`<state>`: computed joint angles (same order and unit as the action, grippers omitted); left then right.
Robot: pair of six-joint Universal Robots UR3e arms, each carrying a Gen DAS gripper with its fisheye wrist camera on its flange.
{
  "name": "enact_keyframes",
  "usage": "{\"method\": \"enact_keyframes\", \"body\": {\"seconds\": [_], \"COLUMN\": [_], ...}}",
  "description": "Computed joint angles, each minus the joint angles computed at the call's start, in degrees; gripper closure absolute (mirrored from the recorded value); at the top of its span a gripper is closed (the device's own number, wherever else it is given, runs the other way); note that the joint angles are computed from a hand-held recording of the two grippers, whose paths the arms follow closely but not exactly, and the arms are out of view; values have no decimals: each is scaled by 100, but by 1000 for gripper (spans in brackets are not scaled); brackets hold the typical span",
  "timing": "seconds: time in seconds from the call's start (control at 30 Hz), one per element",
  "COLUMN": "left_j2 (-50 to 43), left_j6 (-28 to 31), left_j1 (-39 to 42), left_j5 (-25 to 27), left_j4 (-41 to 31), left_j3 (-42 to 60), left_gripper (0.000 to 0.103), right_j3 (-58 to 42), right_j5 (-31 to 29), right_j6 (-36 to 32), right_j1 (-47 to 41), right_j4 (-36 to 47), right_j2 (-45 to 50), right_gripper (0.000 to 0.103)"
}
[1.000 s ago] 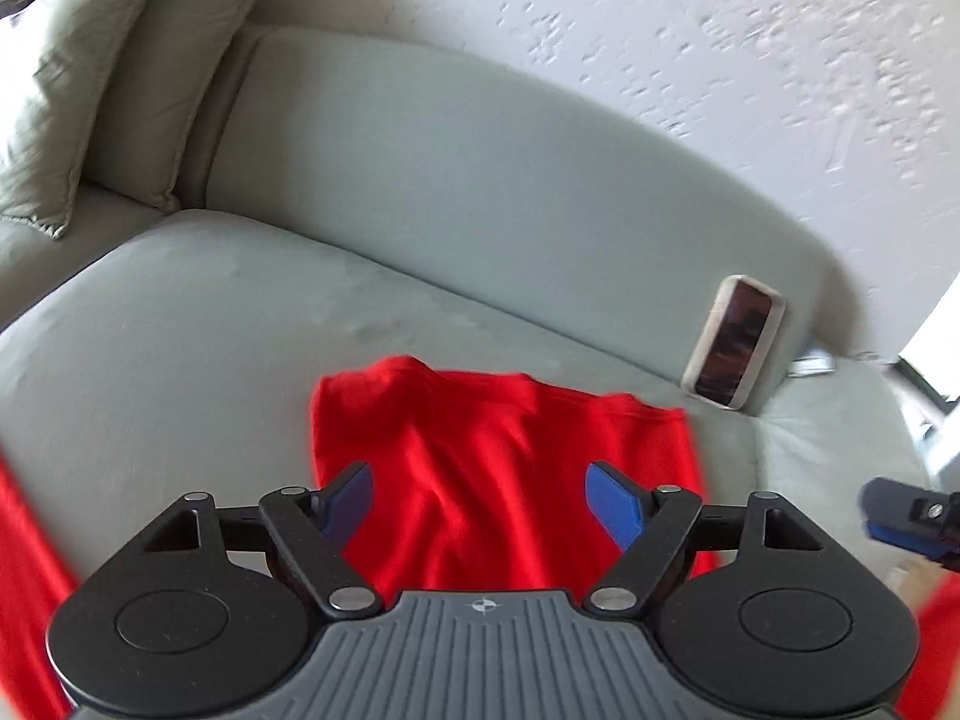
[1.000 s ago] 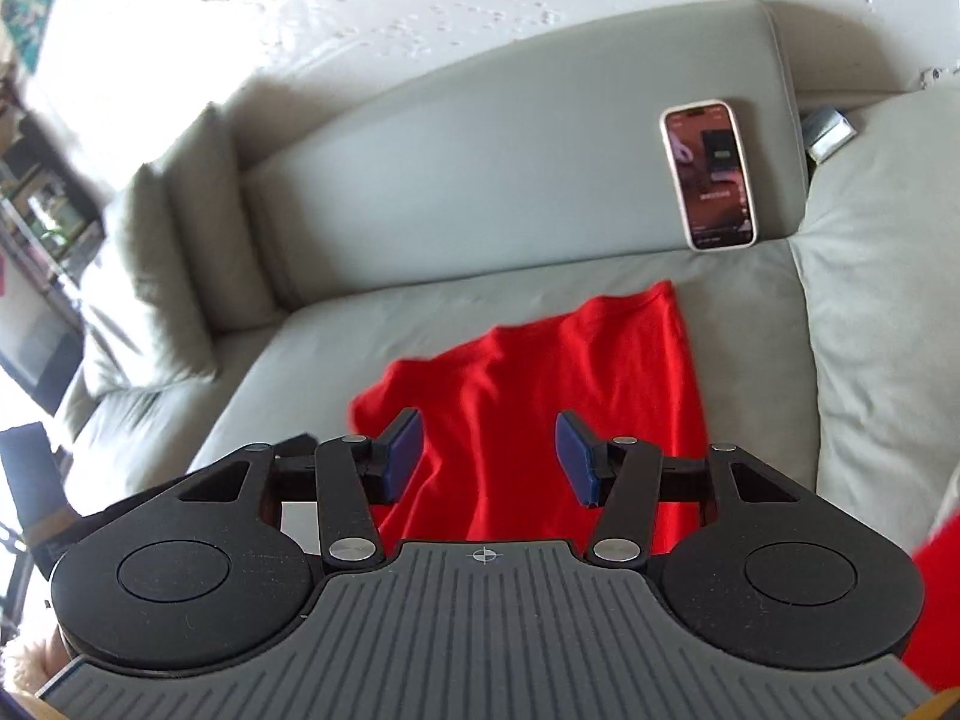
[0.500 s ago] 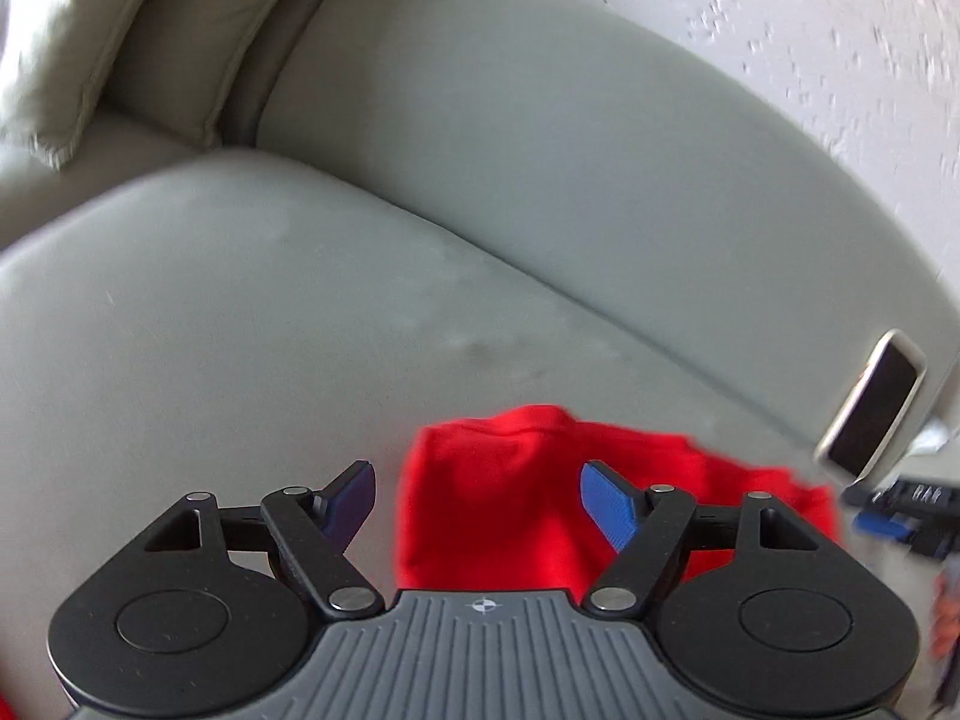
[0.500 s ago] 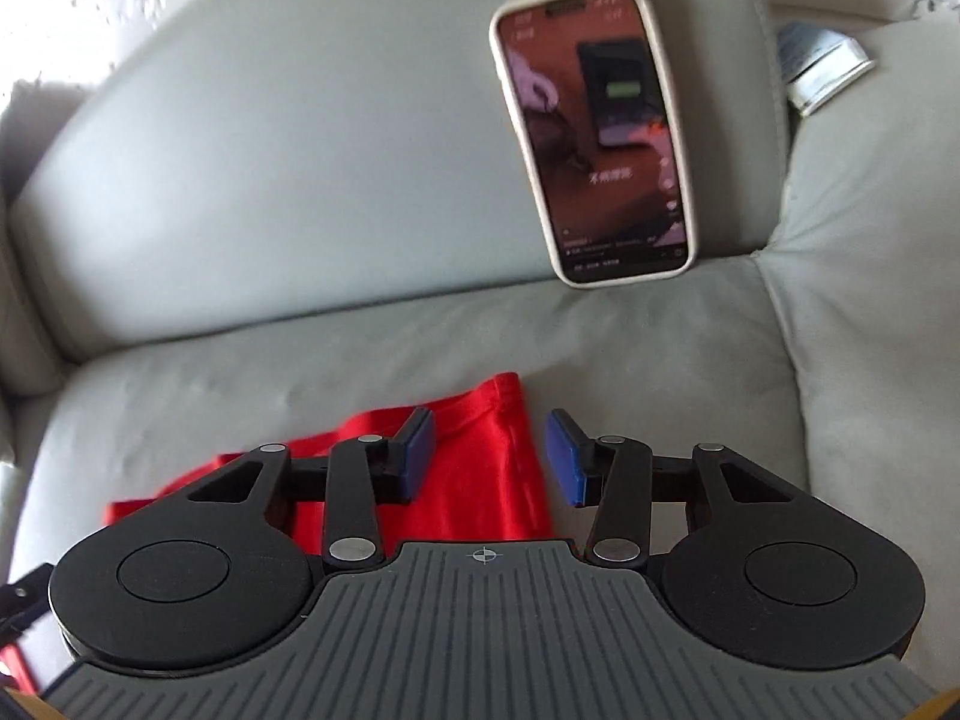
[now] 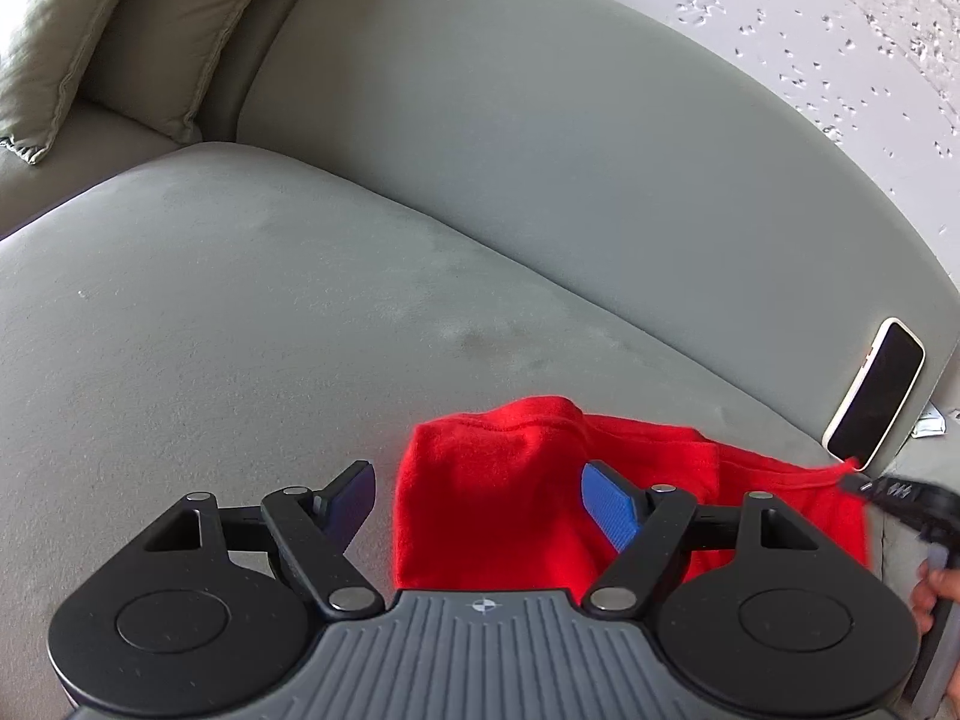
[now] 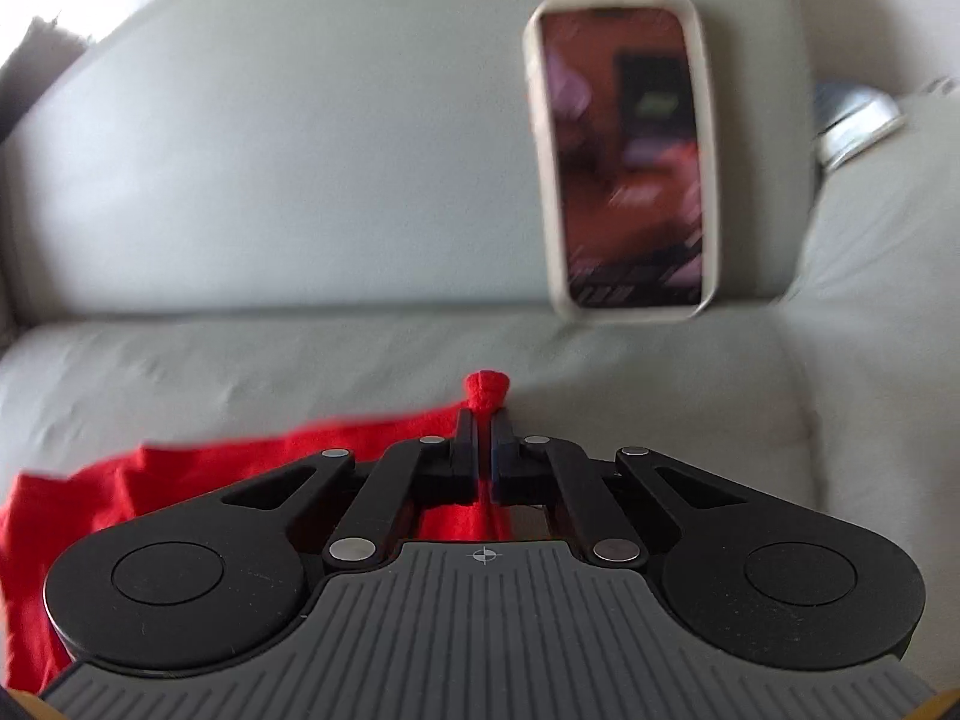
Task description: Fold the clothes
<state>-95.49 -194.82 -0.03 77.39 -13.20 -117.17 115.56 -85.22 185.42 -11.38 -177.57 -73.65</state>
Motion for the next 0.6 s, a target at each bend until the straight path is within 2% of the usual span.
{"method": "enact_keyframes", "body": {"seconds": [0.07,0.17,0.27,0.4,0.47,0.5,0.53,0.57,0.6], "left_j2": [-4,-28,-359,-1071,-1304,-1401,-1472,-1535,-1535], "left_j6": [-137,-348,-409,-667,-805,-715,-548,-363,-228], "left_j1": [70,178,289,653,763,797,800,792,721], "left_j5": [28,66,-196,-1231,-1625,-1814,-1953,-2073,-1981], "left_j4": [1,-9,114,340,480,577,657,725,971], "left_j3": [-24,-44,73,381,443,467,499,537,505], "left_gripper": [29,29,29,31,36,57,97,99,100], "right_j3": [120,57,117,-34,59,146,255,336,431], "right_j5": [-68,-250,-117,-254,-100,-1,100,216,305], "right_j6": [300,536,338,152,146,151,171,167,174], "right_j1": [-217,-485,-616,-511,-632,-705,-771,-864,-930], "right_j4": [-27,487,695,974,946,919,872,860,854], "right_j2": [-130,-155,-221,-242,-292,-339,-386,-435,-506], "right_gripper": [101,100,100,99,99,99,99,99,99]}}
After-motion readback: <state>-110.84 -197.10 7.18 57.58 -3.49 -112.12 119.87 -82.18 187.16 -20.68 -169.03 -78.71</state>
